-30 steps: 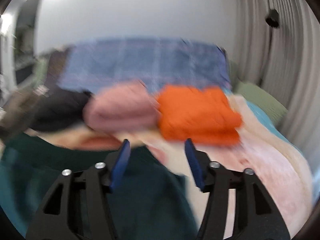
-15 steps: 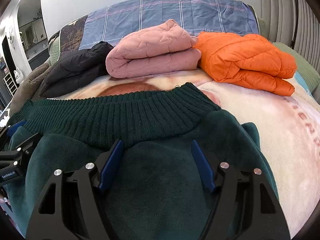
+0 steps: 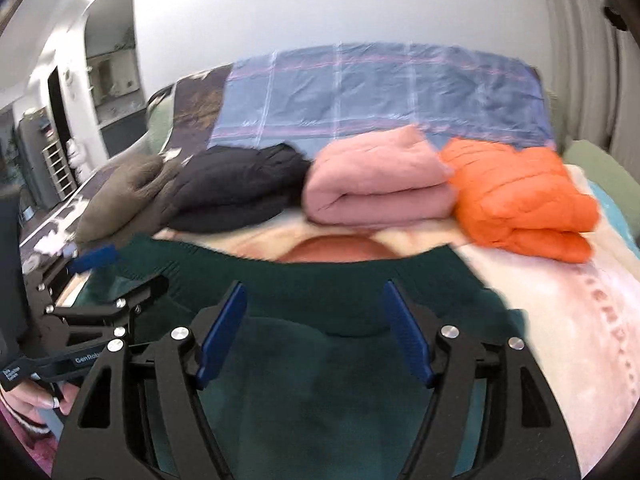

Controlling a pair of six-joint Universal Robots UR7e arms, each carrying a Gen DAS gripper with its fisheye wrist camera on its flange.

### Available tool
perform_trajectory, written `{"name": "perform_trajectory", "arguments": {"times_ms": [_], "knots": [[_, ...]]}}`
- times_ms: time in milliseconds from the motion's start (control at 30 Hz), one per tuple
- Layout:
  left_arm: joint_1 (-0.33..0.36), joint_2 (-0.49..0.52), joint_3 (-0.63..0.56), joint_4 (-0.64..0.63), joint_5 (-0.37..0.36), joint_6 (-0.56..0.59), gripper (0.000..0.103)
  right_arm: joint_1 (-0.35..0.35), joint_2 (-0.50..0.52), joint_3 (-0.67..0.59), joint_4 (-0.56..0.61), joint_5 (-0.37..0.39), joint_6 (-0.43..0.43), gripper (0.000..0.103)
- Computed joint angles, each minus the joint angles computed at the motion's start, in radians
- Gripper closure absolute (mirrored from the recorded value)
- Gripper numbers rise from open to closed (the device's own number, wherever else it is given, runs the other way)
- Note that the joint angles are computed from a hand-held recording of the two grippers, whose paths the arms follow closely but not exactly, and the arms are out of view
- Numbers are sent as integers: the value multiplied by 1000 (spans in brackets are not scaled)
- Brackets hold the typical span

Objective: Fold large clothes

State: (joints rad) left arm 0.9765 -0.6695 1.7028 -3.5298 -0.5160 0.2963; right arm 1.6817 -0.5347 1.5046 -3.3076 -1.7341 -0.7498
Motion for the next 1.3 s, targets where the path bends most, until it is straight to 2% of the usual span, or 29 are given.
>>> {"name": "perform_trajectory", "arguments": {"times_ms": [67,100,133,200,300,567,833,900,967,1000,1067,1133,1167,1233,1300], "knots": [[22,4,-10,58,27,-23,10,-5,79,-105,117,-102,13,30],[44,0,-9,131,24,-82,9,-16,102,-138,168,-120,46,27],[68,-9,1,162,-21,-140,9,-25,106,-148,177,-96,52,27],[74,-22,19,142,-58,-156,9,-23,94,-134,175,-88,53,27],[61,0,11,110,-16,-114,9,-22,101,-128,148,-91,38,27],[63,-10,20,106,-36,-123,10,-21,100,-125,141,-97,33,26],[63,-12,31,84,-46,-122,10,0,104,-127,132,-163,25,23],[65,-15,36,80,-54,-125,10,8,88,-96,96,-185,54,24],[66,-20,45,68,-63,-130,10,12,43,-10,27,-156,91,24],[65,-21,50,56,-67,-128,10,11,7,55,1,-99,77,24],[65,-28,67,35,-82,-133,10,12,-22,139,-74,-56,11,24],[66,-33,80,24,-93,-140,10,6,-4,167,-114,-95,10,23],[65,-35,85,21,-97,-141,10,-9,34,164,-158,-114,-12,22],[63,-35,97,17,-98,-139,9,-15,63,169,-249,-101,-80,21],[60,-32,104,-2,-93,-126,9,-10,47,158,-191,-112,-34,21]]}}
